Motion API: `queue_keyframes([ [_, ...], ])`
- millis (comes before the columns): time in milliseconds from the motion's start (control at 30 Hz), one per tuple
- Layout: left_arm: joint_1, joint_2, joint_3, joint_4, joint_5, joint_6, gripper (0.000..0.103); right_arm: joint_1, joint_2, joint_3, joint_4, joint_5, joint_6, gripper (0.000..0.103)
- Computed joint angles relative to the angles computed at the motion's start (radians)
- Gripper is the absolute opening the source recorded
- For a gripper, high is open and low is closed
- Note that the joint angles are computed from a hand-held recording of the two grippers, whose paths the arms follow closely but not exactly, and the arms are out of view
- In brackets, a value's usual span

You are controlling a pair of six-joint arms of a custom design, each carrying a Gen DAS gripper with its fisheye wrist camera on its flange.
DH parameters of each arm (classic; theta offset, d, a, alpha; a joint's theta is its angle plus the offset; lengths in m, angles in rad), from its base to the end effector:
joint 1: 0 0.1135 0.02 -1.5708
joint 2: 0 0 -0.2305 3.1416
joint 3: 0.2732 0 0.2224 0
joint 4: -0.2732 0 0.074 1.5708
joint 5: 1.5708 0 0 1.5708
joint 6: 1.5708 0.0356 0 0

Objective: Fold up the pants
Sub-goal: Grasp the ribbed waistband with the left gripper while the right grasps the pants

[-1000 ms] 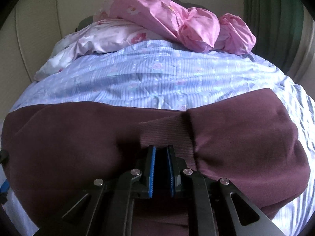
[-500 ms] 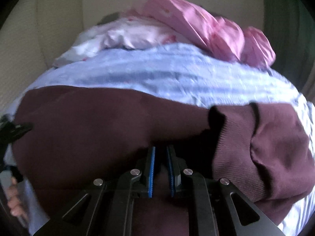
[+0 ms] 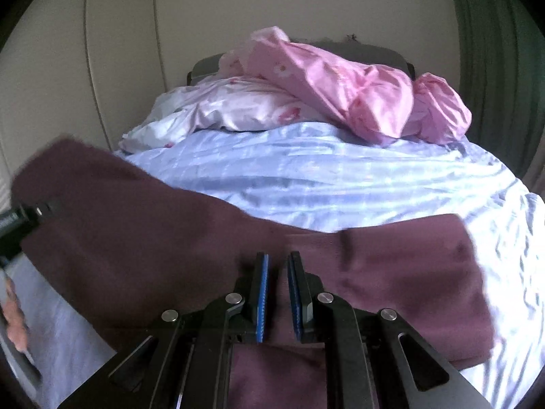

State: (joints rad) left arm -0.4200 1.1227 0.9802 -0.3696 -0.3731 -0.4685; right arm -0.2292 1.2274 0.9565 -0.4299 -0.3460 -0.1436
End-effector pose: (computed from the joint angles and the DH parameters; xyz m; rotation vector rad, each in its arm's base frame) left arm 0.2190 -0.0836 0.2977 -0.2741 2.0302 -0.1650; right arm 0.2432 -0.0444 0.2617 -0.0852 2.2277 0.1902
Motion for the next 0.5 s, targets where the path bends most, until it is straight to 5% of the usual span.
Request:
queue_keyframes([
  [133, -0.237, 0.139, 0.221, -0.076, -0.231, 0.053, 0.035, -0.225, 0.031, 0.112, -0.143, -0.151, -0.185, 0.015],
  [267, -0.412, 0.348, 0.486, -0.143, -0.356, 0.093, 0.035, -0.454, 0.113, 0.256, -0.286, -0.3, -0.344, 0.015],
  [500, -0.598, 0.814, 1.027, -0.303, -0.405, 0.121, 0.034, -0.743, 0.347, 0.475, -0.349, -0.416, -0.432, 0.015],
])
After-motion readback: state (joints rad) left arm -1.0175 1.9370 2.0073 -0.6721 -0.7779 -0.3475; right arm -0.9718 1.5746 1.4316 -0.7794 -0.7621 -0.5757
